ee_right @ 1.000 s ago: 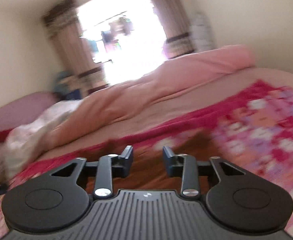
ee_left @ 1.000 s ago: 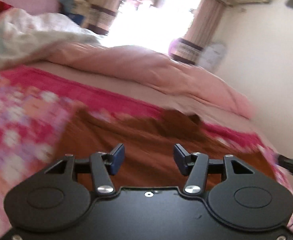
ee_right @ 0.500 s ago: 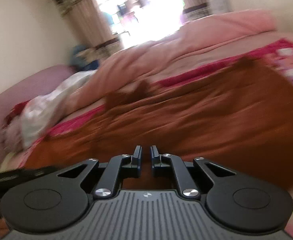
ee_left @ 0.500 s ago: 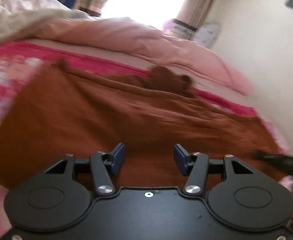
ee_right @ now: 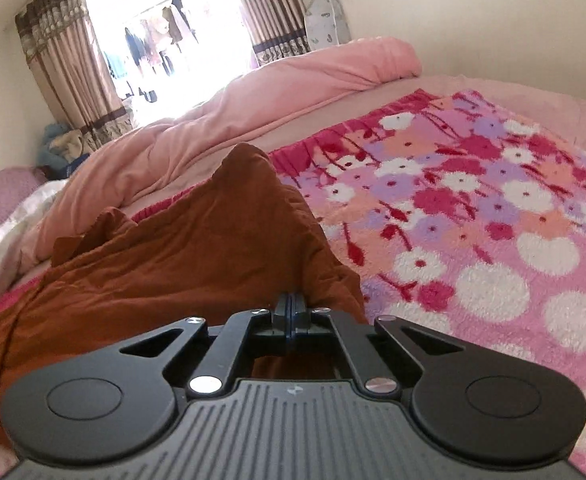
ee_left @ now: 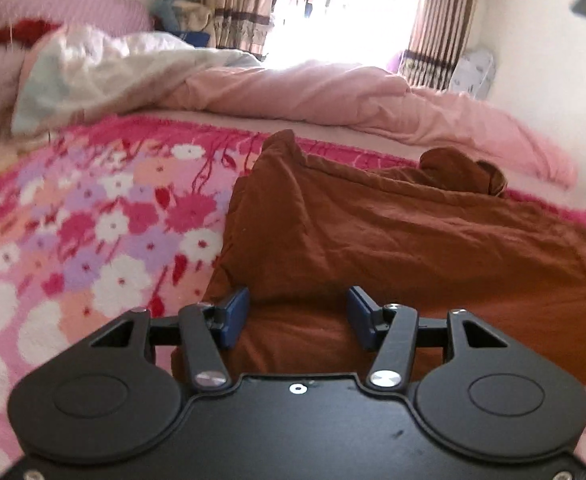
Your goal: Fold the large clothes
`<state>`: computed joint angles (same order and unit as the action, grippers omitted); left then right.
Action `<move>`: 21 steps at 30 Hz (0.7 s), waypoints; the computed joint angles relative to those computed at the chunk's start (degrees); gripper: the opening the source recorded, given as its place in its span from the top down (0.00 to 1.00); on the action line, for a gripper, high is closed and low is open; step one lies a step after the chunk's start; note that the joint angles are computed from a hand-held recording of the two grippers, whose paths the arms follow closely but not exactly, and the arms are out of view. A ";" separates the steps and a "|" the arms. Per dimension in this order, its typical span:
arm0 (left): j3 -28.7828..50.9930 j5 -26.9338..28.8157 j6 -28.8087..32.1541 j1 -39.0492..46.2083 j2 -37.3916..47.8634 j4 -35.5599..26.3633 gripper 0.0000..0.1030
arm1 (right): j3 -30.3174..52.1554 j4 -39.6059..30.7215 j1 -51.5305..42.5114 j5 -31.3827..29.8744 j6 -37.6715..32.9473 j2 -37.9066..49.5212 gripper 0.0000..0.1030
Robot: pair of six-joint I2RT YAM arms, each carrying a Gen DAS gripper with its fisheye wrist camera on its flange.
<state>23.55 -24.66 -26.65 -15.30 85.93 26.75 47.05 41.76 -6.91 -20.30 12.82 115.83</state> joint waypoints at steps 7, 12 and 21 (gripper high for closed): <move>7.85 3.89 -2.40 -2.93 -2.79 -4.41 0.46 | -4.34 2.97 5.01 1.58 0.27 -8.78 0.83; 19.46 5.89 -0.99 -7.98 8.84 -4.01 0.46 | 1.59 -1.07 14.39 -2.30 0.81 -7.10 0.83; 26.67 8.24 3.02 -3.75 16.29 -9.55 0.46 | 13.00 -10.79 20.57 -1.60 -2.79 0.43 0.83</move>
<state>50.21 -16.42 -23.63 -19.05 102.22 17.19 60.05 30.97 13.66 -21.90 10.02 116.26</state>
